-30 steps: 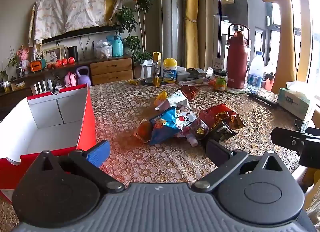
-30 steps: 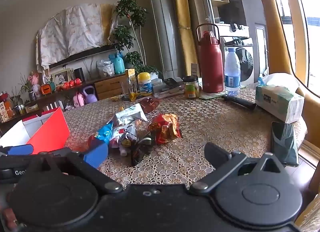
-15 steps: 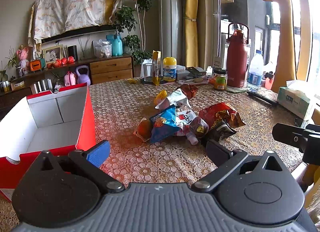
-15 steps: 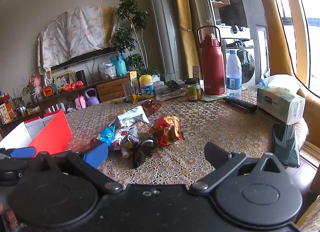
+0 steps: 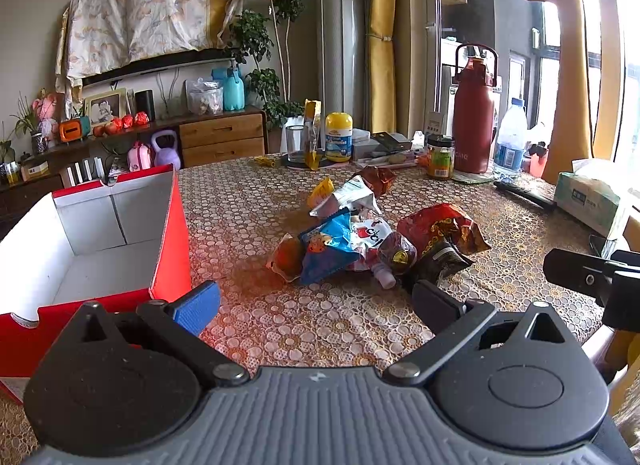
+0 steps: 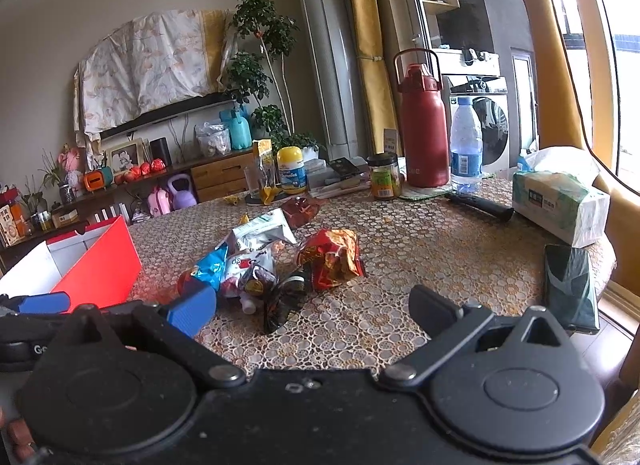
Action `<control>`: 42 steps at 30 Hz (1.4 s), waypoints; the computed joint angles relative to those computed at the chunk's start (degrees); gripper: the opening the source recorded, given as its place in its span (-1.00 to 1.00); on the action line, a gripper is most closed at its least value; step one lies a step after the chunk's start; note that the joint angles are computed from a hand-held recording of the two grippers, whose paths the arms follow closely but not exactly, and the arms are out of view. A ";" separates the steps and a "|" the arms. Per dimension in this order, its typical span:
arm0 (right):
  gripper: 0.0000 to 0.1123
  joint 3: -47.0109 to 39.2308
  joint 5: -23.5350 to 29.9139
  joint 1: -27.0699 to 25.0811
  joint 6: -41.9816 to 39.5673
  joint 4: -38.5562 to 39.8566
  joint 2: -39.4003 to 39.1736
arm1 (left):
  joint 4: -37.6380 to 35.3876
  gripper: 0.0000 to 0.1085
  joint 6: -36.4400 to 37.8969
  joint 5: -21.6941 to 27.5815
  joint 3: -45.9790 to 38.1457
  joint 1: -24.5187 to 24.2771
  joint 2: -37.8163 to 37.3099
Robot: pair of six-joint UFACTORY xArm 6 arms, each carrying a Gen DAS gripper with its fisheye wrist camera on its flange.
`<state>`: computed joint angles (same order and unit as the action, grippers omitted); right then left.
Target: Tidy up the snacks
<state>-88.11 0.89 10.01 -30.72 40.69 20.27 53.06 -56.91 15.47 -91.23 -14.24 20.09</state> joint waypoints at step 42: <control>0.83 -1.53 2.62 -0.93 2.56 -1.59 1.52 | -11.86 0.90 11.19 -1.66 -1.75 0.00 3.17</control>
